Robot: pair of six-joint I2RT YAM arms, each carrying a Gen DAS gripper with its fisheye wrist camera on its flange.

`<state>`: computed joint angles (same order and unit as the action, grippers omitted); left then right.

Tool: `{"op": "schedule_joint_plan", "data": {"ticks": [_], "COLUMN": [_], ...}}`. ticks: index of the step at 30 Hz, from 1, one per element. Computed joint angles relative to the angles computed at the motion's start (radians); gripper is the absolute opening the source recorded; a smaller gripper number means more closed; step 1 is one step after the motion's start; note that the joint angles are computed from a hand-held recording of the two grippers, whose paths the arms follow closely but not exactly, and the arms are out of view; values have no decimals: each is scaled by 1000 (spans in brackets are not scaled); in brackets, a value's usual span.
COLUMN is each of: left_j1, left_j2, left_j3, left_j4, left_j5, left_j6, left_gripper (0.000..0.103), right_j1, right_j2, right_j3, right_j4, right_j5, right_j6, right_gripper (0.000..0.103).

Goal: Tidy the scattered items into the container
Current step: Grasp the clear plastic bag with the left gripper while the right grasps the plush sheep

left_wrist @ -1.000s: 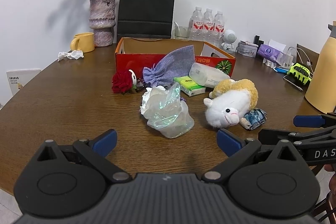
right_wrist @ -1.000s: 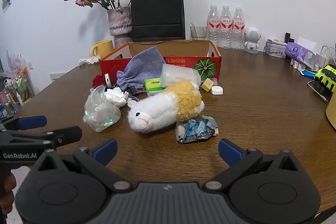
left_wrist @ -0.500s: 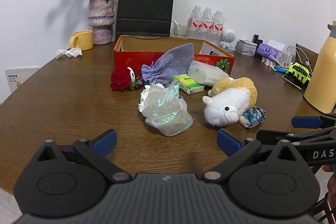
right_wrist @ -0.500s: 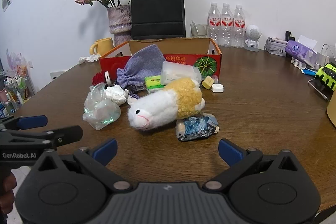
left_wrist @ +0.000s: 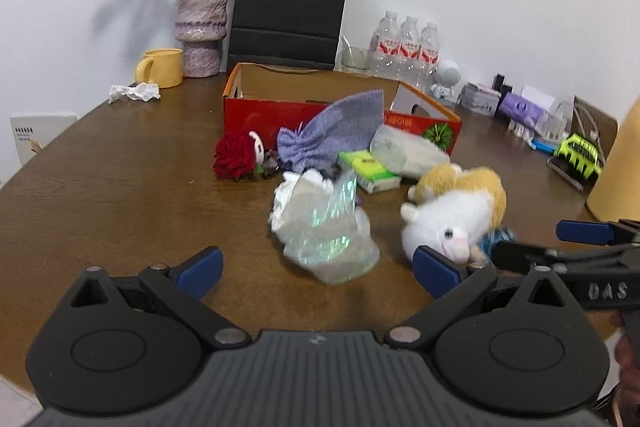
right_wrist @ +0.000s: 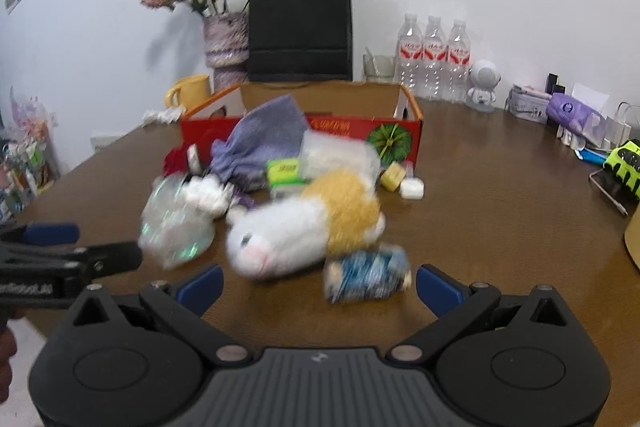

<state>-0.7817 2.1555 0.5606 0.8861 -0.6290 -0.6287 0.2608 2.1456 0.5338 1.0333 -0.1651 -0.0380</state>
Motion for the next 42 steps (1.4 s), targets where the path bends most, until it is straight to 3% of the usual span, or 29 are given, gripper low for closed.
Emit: {"op": "schedule_joint_plan", "data": {"ticks": [5, 11, 14, 15, 18, 19, 23, 37, 42], "left_j1": [86, 174, 204, 216, 217, 221, 237, 232, 264], "left_j2": [15, 69, 99, 110, 126, 129, 128, 2, -48], "left_j3": [97, 177, 224, 236, 247, 237, 214, 81, 69], "left_j4": [-109, -127, -166, -176, -173, -148, -106, 34, 47], "left_j5": [80, 191, 245, 274, 270, 280, 302, 287, 345], "left_j6": [30, 33, 21, 12, 14, 15, 4, 76, 87], "left_gripper": [103, 95, 83, 74, 55, 51, 44, 42, 44], "right_j1": [-16, -22, -31, -37, -52, -56, -59, -107, -118], "right_j2": [-10, 71, 124, 141, 185, 194, 181, 86, 68], "right_j3": [173, 393, 483, 513, 584, 587, 539, 441, 460], "right_j4": [-210, -447, -524, -556, -648, -644, -564, -432, -420], "right_j5": [-19, -42, -65, -84, -147, -168, -178, -269, -288], "right_j6": [36, 59, 94, 105, 126, 129, 155, 202, 226], "right_gripper": [103, 103, 101, 100, 87, 74, 61, 57, 57]}}
